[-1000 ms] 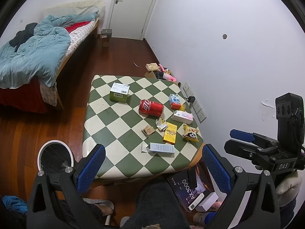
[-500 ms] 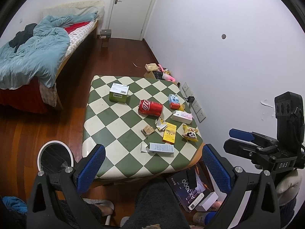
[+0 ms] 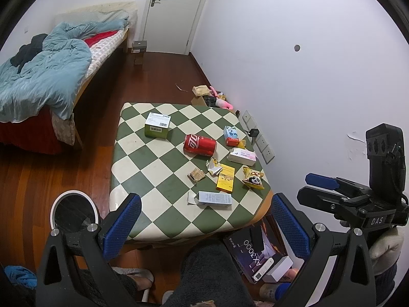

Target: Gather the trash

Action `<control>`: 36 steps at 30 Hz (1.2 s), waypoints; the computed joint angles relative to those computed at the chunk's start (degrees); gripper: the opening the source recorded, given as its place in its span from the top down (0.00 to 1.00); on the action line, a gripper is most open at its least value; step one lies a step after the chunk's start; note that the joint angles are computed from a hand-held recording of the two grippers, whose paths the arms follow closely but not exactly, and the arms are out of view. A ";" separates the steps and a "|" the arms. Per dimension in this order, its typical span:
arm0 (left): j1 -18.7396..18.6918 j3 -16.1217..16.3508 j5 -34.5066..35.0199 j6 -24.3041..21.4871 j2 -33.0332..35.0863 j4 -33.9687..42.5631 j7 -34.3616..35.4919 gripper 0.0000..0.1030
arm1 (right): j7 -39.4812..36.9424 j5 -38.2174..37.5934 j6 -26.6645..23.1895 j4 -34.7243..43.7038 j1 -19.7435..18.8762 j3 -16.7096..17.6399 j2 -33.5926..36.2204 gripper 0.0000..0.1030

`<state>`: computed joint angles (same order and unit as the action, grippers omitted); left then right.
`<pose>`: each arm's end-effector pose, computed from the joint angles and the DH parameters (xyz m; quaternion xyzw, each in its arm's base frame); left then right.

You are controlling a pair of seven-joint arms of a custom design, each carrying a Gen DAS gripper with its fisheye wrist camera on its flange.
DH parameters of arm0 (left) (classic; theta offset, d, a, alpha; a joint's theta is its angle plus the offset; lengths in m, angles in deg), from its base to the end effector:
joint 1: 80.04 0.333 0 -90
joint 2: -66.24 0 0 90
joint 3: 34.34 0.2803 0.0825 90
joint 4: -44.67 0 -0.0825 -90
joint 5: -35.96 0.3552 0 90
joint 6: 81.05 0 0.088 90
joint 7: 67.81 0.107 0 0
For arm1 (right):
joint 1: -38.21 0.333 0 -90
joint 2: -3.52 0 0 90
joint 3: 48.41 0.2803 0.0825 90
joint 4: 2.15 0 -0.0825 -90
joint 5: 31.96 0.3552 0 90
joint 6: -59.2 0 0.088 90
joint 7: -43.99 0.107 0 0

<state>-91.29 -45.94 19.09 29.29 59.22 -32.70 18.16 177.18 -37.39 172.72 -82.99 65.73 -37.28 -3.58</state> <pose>0.4403 -0.2190 0.7940 -0.5403 0.7591 -0.3580 0.0614 0.3898 0.3166 0.7732 -0.6419 0.6854 -0.0827 0.3336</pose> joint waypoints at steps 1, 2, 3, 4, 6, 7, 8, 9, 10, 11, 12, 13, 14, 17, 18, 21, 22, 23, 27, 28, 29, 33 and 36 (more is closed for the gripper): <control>0.03 0.07 -0.09 -0.01 -0.09 -0.10 0.08 0.00 | -0.05 0.08 0.26 -0.60 -0.01 -0.03 -0.48 0.00; -0.02 -0.01 -0.06 0.06 -0.07 -0.05 -0.06 0.00 | -0.03 0.19 0.43 -0.93 -0.01 -0.02 -0.79 0.00; 0.02 0.05 -0.08 0.10 -0.12 -0.18 -0.03 0.00 | 0.03 0.07 0.39 -0.80 -0.02 0.06 -0.69 0.00; 0.02 0.06 -0.11 0.06 -0.12 -0.16 0.04 0.00 | -0.03 0.01 0.34 -0.77 -0.06 0.05 -0.67 0.00; 0.04 0.08 -0.16 0.03 -0.11 -0.14 0.07 0.00 | 0.05 -0.07 0.55 -0.94 -0.07 0.12 -0.77 0.00; 0.03 0.06 -0.12 0.07 -0.10 -0.13 0.09 0.00 | 0.15 -0.06 0.65 -0.90 -0.06 0.15 -0.71 0.00; 0.03 0.05 -0.07 0.05 -0.08 -0.11 0.12 0.00 | 0.02 0.07 0.64 -0.98 -0.09 0.07 -0.85 0.00; 0.01 0.00 0.04 0.08 -0.14 -0.13 0.04 0.00 | 0.12 -0.01 0.71 -0.89 -0.06 0.16 -0.72 0.00; 0.03 0.05 -0.02 0.02 -0.12 -0.01 0.03 0.00 | 0.06 0.03 0.66 -0.99 -0.08 0.12 -0.86 0.00; 0.03 0.06 -0.07 0.01 -0.10 0.08 0.05 0.00 | 0.00 0.18 0.75 -1.06 -0.09 0.07 -0.90 0.00; 0.04 0.03 0.12 0.01 -0.07 0.13 0.03 0.00 | 0.00 0.18 0.76 -0.97 -0.06 0.12 -0.84 0.00; 0.06 0.04 0.20 0.02 -0.08 0.18 0.03 0.00 | 0.04 0.07 0.68 -0.80 -0.03 0.21 -0.73 0.00; 0.08 0.08 0.12 -0.02 0.00 0.32 0.05 0.00 | 0.01 0.19 0.76 -0.92 -0.08 0.10 -0.80 0.00; 0.19 0.27 -0.08 0.09 -0.29 -0.01 0.30 0.00 | 0.00 0.20 0.73 -0.68 0.02 0.22 -0.62 0.00; 0.23 0.29 -0.15 0.07 -0.31 -0.02 0.38 0.00 | 0.00 0.28 0.84 -0.67 0.05 0.22 -0.58 0.00; 0.27 0.30 -0.24 0.02 -0.32 -0.03 0.39 0.00 | -0.02 0.25 0.88 -0.35 0.13 0.24 -0.21 0.00; 0.28 0.27 -0.22 0.00 -0.25 0.07 0.31 0.00 | 0.03 0.19 0.80 -0.30 0.14 0.25 -0.19 0.00; 0.31 0.28 -0.22 0.00 -0.37 -0.03 0.32 0.00 | 0.11 0.08 0.77 -0.27 0.16 0.27 -0.17 0.00; 0.37 0.35 -0.38 -0.14 -0.45 -0.01 0.44 0.00 | 0.24 -0.15 0.73 0.16 0.26 0.32 0.24 0.00; 0.38 0.32 -0.34 -0.04 -0.51 -0.11 0.42 0.00 | 0.16 -0.04 0.76 0.11 0.28 0.27 0.20 0.00; 0.38 0.29 -0.23 -0.03 -0.50 -0.11 0.35 0.00 | 0.03 0.07 0.72 -0.04 0.26 0.18 0.04 0.00; 0.57 0.53 -0.46 0.24 -1.03 -0.86 0.64 0.00 | 0.10 0.10 1.01 -0.17 0.33 0.24 0.06 0.00; 0.79 0.59 -0.16 0.95 -1.73 -2.03 0.67 0.00 | 0.12 0.15 0.86 1.25 0.45 0.31 1.12 0.00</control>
<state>-90.50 -45.35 18.93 30.24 57.49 -34.73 18.83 177.30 -37.24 173.58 -81.74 66.18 -36.97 -2.46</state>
